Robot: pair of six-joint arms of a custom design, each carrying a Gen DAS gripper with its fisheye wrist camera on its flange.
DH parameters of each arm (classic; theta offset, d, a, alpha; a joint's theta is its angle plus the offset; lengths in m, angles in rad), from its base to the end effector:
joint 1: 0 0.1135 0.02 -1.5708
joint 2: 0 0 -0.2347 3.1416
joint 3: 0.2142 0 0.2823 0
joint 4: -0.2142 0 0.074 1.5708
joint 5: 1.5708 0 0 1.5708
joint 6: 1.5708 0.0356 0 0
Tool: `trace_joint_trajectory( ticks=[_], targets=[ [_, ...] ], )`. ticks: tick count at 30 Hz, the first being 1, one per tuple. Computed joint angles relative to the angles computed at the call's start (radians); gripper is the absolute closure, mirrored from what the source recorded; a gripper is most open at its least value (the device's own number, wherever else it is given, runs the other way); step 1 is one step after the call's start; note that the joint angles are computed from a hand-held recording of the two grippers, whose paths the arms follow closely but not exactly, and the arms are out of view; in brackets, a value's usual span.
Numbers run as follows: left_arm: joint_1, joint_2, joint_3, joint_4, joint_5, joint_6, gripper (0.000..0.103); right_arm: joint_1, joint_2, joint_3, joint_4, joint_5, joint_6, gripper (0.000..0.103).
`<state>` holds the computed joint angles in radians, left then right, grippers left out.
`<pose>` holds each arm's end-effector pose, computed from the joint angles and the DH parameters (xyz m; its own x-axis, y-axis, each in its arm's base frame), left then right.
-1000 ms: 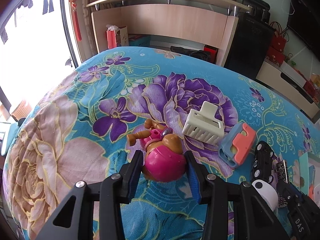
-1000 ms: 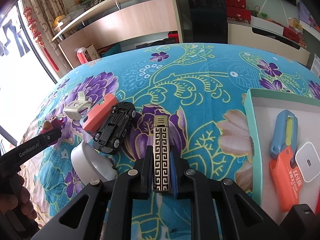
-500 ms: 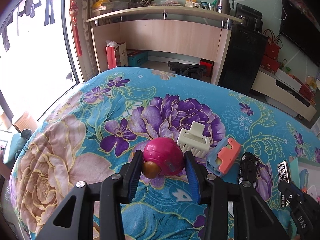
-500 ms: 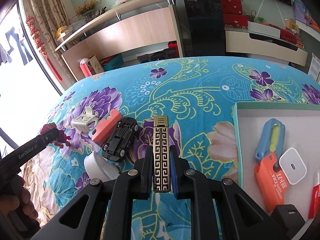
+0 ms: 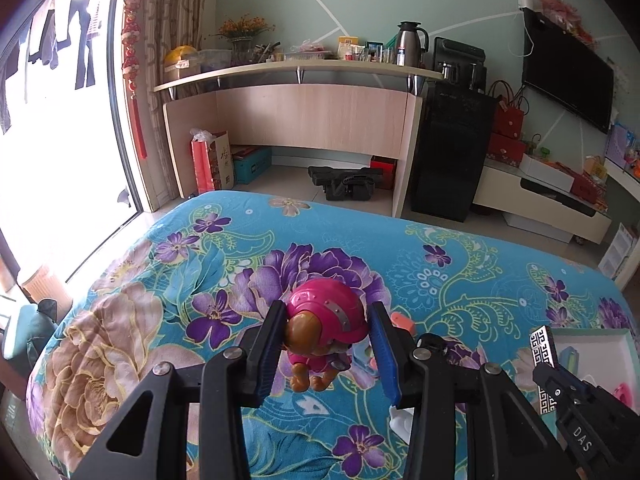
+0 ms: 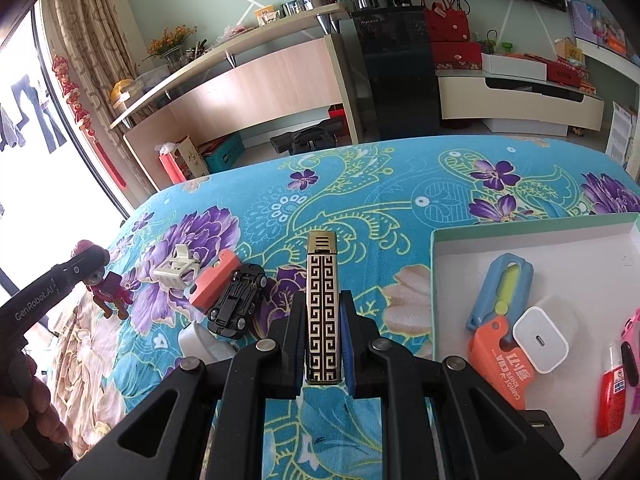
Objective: Organize rigid objects
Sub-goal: 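Carry the bar and doll over the white tray with both tools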
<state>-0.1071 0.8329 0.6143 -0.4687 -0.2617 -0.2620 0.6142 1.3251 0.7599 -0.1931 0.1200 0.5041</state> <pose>0.2279 -0.0152 0.2171 -0.5845 -0.1888 -0.7891 -0.2557 0.9659 -0.0417 0.2537 0.1737 0.1689 -0.7341 0.0691 -0.6755 -0.1673 0.9457 0.2786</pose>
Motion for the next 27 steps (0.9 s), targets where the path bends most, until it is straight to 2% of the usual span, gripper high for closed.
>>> trace_joint_trajectory(
  ticks=[9, 20, 27],
  targets=[
    [-0.257, 0.048, 0.061, 0.014, -0.073, -0.046, 0.058, -0.089, -0.198, -0.084, -0.088, 0.013, -0.014, 0.087],
    [-0.618, 0.276, 0.190, 0.102, -0.157, -0.047, 0.058, -0.358, -0.435, -0.201, -0.235, -0.034, -0.063, 0.087],
    [-0.754, 0.421, 0.268, 0.153, -0.150, -0.039, 0.058, -0.558, -0.547, -0.261, -0.330, -0.075, -0.121, 0.087]
  ],
)
